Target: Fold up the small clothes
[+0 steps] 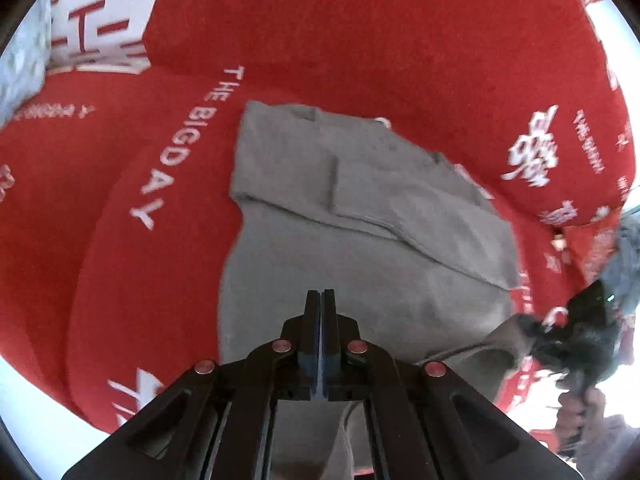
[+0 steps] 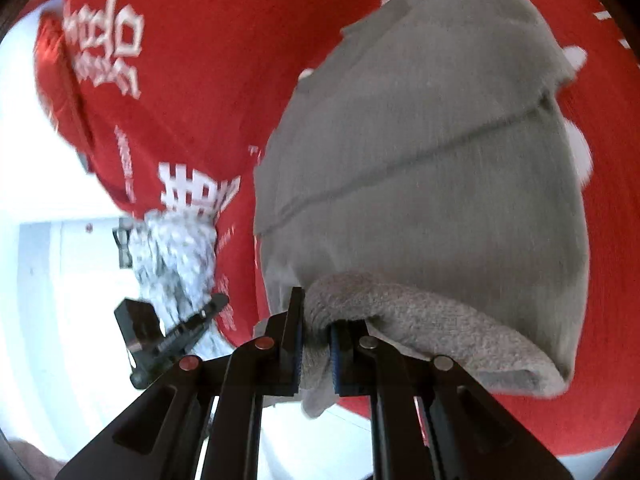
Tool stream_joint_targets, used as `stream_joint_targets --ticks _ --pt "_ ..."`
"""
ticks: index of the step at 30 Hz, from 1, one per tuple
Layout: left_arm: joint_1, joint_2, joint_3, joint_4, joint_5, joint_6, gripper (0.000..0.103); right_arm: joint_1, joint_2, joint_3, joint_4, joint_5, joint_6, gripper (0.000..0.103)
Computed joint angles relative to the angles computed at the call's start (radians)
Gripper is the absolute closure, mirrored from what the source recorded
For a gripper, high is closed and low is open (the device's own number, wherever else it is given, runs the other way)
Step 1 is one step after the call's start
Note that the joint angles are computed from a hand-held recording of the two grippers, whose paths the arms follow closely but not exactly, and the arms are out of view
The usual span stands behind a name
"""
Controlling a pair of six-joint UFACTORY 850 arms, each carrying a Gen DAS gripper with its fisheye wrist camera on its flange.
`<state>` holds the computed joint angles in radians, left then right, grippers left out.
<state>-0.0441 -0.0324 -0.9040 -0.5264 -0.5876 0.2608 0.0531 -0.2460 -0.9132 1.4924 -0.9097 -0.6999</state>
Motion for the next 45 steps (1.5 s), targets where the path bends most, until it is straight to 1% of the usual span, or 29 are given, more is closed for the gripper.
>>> stream_joint_targets --ticks 3,4,5,7,9,12,13,14,16,18,21,25,26,27,28,29,30,35,38,42,43,45 --pt "-0.004 -0.022 -0.024 0.099 -0.023 -0.086 0.102 -0.003 -0.04 -0.032 0.063 0.0 0.013 0.091" --pt "-0.003 -0.026 -0.026 0.128 -0.023 -0.106 0.102 -0.019 -0.049 -0.035 0.072 -0.003 0.022 0.091" --pt "0.001 -0.022 -0.017 0.153 -0.021 -0.12 0.102 -0.025 -0.066 -0.048 0.077 0.012 0.054 0.091" --pt "0.006 -0.026 -0.013 0.203 -0.034 -0.159 0.102 -0.043 -0.087 -0.062 0.049 0.038 0.108 0.091" --pt "0.017 -0.03 -0.01 0.2 -0.066 -0.164 0.102 -0.04 -0.121 -0.097 -0.021 0.076 0.191 0.088" --pt "0.023 0.008 0.026 0.172 -0.089 -0.127 0.102 -0.041 -0.153 -0.14 -0.103 0.063 0.241 0.086" --pt "0.021 0.017 0.034 0.164 -0.098 -0.119 0.102 -0.038 -0.154 -0.149 -0.131 0.062 0.25 0.077" --pt "0.018 0.026 0.043 0.159 -0.111 -0.116 0.102 -0.031 -0.145 -0.151 -0.166 0.069 0.257 0.061" --pt "0.002 0.045 0.063 0.159 -0.129 -0.118 0.102 -0.022 -0.129 -0.158 -0.2 0.079 0.258 0.046" --pt "-0.023 0.062 0.084 0.181 -0.124 -0.144 0.102 -0.014 -0.112 -0.165 -0.263 0.098 0.283 0.045" --pt "-0.044 0.064 0.097 0.179 -0.125 -0.166 0.102 -0.001 -0.083 -0.165 -0.36 0.122 0.315 0.044" --pt "-0.083 0.071 0.109 0.246 -0.09 -0.233 0.102 0.015 -0.046 -0.155 -0.506 0.152 0.351 0.044" --pt "-0.085 0.068 0.109 0.248 -0.09 -0.24 0.091 0.021 -0.039 -0.152 -0.538 0.156 0.359 0.044" --pt "-0.085 0.064 0.109 0.255 -0.089 -0.262 0.068 0.027 -0.035 -0.15 -0.558 0.156 0.365 0.044" --pt "-0.086 0.064 0.111 0.268 -0.081 -0.286 0.003 0.03 -0.035 -0.149 -0.565 0.156 0.364 0.044" --pt "-0.09 0.076 0.122 0.296 -0.045 -0.328 0.001 0.036 -0.033 -0.146 -0.573 0.153 0.362 0.043" --pt "-0.09 0.073 0.12 0.298 -0.036 -0.334 0.001 0.04 -0.031 -0.144 -0.581 0.153 0.365 0.042" --pt "-0.086 0.046 0.108 0.318 -0.023 -0.381 0.001 0.068 -0.008 -0.135 -0.628 0.19 0.389 0.041" --pt "-0.069 0.039 0.107 0.242 -0.033 -0.271 0.001 0.084 0.007 -0.151 -0.713 0.223 0.415 0.041" --pt "-0.039 0.053 0.117 0.024 -0.101 0.034 0.001 0.116 0.01 -0.194 -0.911 0.27 0.469 0.041" --pt "-0.04 0.06 0.123 -0.006 -0.114 0.085 0.001 0.122 0.006 -0.204 -0.95 0.275 0.475 0.041" --pt "-0.054 0.067 0.13 -0.017 -0.13 0.13 0.001 0.138 -0.011 -0.232 -1.034 0.281 0.483 0.041"
